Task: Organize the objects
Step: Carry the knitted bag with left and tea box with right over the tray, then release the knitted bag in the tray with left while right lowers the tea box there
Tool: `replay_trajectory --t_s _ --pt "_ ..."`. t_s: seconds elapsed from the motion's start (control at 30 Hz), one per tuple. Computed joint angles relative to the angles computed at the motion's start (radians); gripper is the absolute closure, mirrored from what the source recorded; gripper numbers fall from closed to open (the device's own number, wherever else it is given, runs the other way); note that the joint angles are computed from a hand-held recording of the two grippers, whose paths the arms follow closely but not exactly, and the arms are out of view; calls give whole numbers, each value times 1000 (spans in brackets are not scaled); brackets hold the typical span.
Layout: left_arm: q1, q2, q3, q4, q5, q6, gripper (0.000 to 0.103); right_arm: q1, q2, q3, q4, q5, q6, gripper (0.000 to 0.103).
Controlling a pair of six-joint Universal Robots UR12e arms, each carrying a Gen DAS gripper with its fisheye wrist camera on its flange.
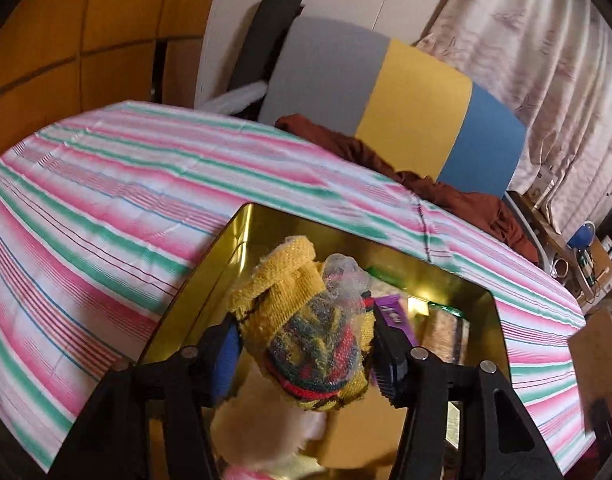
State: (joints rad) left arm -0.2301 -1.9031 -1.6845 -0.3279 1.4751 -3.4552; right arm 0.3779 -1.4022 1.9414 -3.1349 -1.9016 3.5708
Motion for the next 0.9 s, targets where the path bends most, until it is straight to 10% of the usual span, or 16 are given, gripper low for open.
replay_trajectory --t_s 0.2,0.9 --pt "8 9 -17 49 33 -54 8 20 12 -20 4 16 -35 53" --pt "-37 143 -201 167 133 -10 0 21 18 -68 220 95 -18 53"
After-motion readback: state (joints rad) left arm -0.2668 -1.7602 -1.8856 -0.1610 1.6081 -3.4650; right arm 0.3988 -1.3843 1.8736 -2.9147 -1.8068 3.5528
